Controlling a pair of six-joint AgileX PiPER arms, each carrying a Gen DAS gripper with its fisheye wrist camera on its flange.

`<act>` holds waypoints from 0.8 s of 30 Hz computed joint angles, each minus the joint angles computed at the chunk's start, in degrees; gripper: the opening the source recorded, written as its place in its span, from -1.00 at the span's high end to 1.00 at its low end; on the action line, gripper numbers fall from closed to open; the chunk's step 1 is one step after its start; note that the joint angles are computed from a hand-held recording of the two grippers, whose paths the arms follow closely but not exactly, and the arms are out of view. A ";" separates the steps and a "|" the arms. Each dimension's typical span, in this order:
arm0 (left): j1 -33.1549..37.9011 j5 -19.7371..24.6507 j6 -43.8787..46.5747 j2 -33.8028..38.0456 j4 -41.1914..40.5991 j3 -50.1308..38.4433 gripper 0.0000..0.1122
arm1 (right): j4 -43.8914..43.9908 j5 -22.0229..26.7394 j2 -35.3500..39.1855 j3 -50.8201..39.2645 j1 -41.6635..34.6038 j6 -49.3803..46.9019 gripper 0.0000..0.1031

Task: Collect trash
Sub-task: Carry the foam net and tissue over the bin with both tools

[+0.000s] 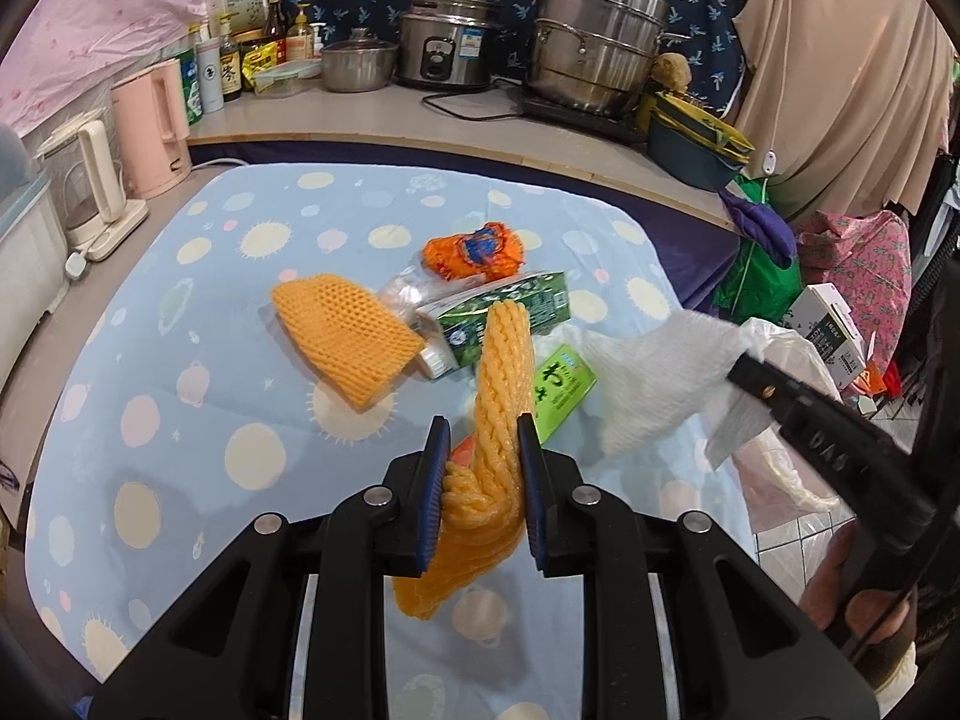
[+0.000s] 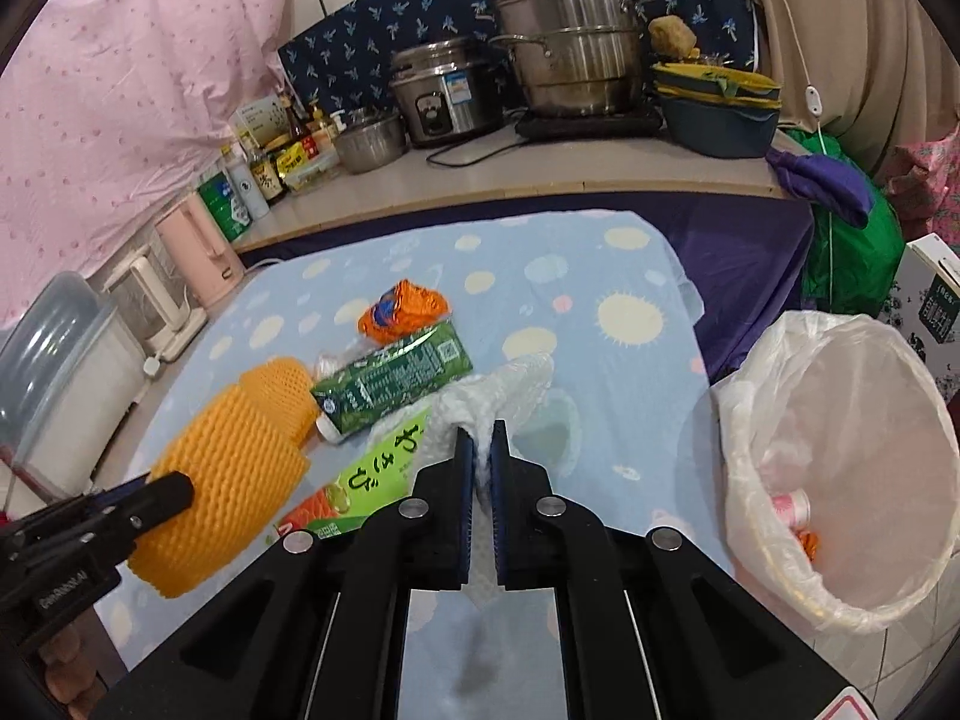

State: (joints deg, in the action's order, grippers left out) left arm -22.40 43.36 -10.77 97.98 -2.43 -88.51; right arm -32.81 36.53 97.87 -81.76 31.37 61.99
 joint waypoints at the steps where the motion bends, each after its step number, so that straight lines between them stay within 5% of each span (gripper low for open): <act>1: -0.46 0.19 -0.17 0.23 0.23 -0.69 0.61 | -0.69 0.07 -0.98 0.36 -0.30 0.60 0.90; 24: -18.92 8.79 -2.99 18.06 4.44 -32.64 0.61 | -1.66 -3.75 -21.83 18.40 -19.05 1.58 0.90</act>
State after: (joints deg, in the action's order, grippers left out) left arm -41.32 52.15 -13.76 116.04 2.01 -121.15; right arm -34.48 32.77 76.04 -63.36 12.32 63.56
